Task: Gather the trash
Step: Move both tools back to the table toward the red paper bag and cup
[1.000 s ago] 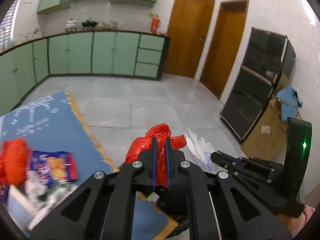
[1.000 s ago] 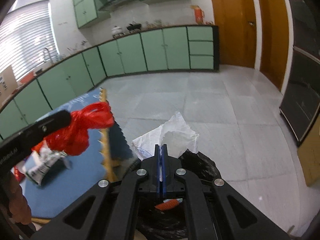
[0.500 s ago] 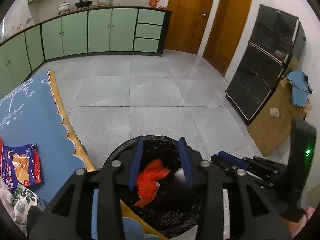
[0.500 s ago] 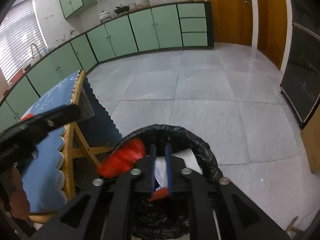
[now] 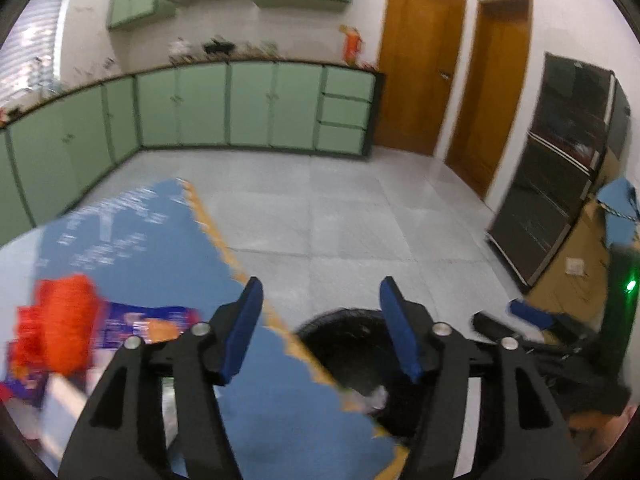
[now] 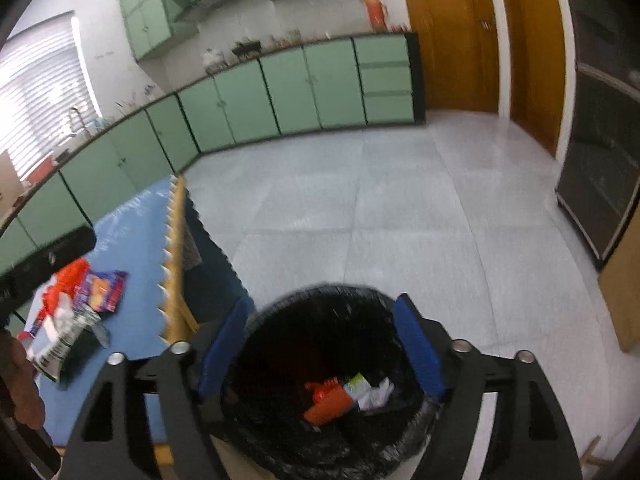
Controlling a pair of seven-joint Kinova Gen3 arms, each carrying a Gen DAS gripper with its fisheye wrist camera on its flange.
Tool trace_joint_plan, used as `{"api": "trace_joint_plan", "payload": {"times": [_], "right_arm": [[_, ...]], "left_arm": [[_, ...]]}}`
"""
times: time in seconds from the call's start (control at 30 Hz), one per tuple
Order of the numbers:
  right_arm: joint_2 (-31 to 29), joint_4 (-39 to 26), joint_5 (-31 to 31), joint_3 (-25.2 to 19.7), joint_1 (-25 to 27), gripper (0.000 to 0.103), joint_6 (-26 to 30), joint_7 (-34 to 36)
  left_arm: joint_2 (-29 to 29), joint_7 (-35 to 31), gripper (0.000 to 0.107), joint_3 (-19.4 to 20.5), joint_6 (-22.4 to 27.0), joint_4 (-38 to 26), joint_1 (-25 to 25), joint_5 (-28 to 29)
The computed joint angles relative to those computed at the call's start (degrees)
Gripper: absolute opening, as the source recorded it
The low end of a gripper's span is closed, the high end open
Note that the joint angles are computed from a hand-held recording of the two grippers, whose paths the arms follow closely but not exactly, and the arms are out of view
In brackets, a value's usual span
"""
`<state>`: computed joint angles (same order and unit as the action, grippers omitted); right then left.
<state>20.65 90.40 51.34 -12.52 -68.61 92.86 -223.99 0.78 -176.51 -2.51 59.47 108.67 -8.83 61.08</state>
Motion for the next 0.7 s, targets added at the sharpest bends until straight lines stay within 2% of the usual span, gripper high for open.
{"api": "trace_joint_plan", "payload": {"times": [0.13,0.27,0.5,0.7], "right_arm": [[2.94,-6.82,5.44,1.04,-1.43,0.091,2.88,6.98],[6.35,-13.55,10.12,3.35,-2.95,0.094,1.83,14.05],[13.26,-25.76,12.94,7.92,-3.55,0.095,-6.43,25.31],[19.16,-35.85,11.14,11.08,-3.47,0.095,-12.49,32.59]], "left_arm": [[-1.69,-2.87,0.068,-3.75,-0.49,0.39,-3.84,2.48],[-2.32,-5.06,0.069,-6.75,-3.96,0.59,-7.76,4.16],[-0.89,-6.08,0.077,-9.33,-11.68,0.1,-13.7,4.88],[2.41,-5.25,0.087,-9.43,-13.81,-1.5,-17.94,2.84]]}}
